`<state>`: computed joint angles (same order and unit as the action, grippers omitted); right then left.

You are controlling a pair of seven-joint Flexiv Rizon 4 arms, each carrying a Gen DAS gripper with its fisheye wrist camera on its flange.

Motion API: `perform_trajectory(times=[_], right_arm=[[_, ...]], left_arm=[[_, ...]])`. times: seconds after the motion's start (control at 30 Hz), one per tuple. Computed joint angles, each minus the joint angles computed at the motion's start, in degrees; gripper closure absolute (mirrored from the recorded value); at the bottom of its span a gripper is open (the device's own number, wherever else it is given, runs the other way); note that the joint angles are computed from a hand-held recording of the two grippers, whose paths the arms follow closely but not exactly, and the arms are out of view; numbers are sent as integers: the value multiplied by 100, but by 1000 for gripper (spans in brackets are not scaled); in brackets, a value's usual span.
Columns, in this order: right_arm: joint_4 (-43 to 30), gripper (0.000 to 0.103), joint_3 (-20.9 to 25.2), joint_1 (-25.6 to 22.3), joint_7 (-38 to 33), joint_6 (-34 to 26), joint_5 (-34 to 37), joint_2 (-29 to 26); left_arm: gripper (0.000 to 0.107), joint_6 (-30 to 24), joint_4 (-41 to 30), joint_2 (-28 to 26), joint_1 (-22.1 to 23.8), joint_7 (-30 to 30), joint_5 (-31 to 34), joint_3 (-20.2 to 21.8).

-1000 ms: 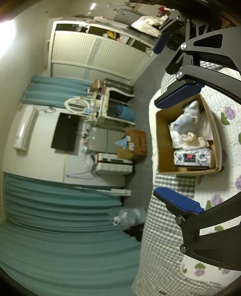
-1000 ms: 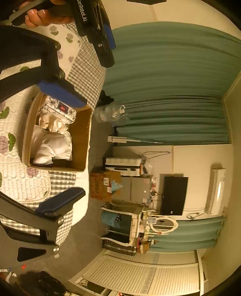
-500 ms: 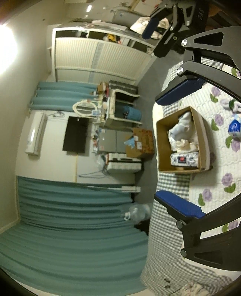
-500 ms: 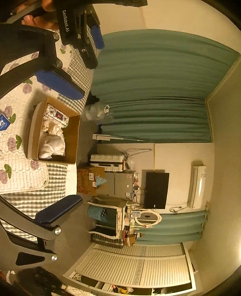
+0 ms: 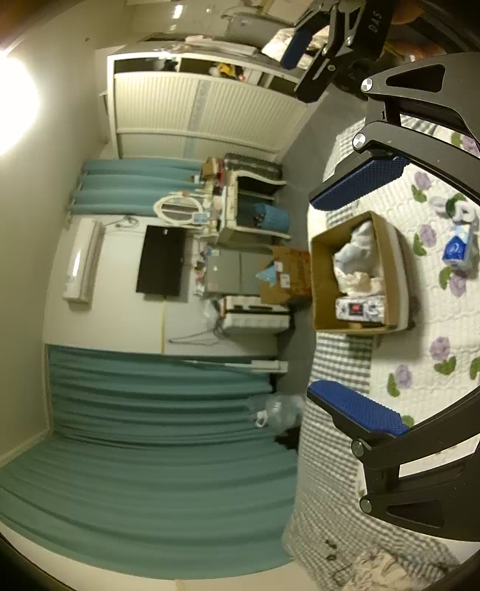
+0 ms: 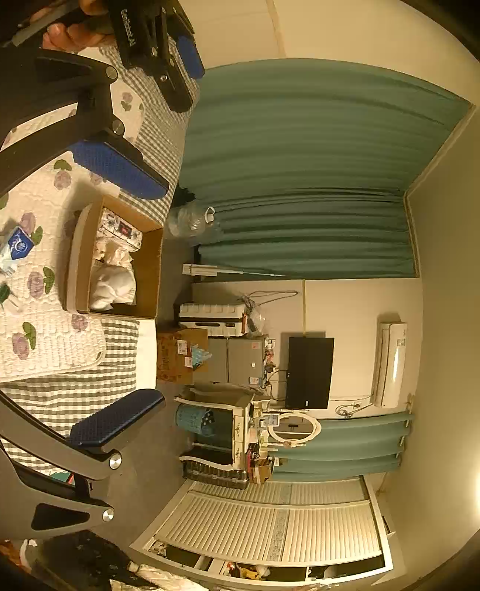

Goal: Organize soft objects
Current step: 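Move both tools back toward the remaining items on the bed, then grasp the white cotton pad with the left tool while the right tool grasps the green-banded white sock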

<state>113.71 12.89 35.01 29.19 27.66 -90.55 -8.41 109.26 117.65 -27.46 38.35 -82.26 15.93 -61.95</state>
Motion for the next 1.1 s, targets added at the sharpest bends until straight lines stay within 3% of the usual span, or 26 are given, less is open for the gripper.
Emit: perform_trajectory(times=[0.2, 0.47, 0.53, 0.63, 0.8, 1.1], right_arm=[[-12, 0, -3, 36, 126, 175, 150, -162], [93, 0, -67, 142, 45, 149, 716, -453], [165, 0, -81, 153, 79, 179, 838, -486], [316, 0, -115, 88, 288, 451, 868, -503], [519, 0, -173, -5, 526, 840, 1057, -646], [520, 0, -377, -168, 448, 1496, 1415, -1088]], left_arm=[[12, 151, 280, 348, -221, -285, -78, 553], [13, -26, 650, 401, -591, -564, -38, 1287], [13, -157, 726, 368, -603, -480, -93, 1322], [14, -176, 883, 376, -966, -376, -262, 1764], [28, -536, 1073, 183, -1295, -79, -540, 2129], [33, -946, 1144, -107, -2296, 453, -1280, 3020]])
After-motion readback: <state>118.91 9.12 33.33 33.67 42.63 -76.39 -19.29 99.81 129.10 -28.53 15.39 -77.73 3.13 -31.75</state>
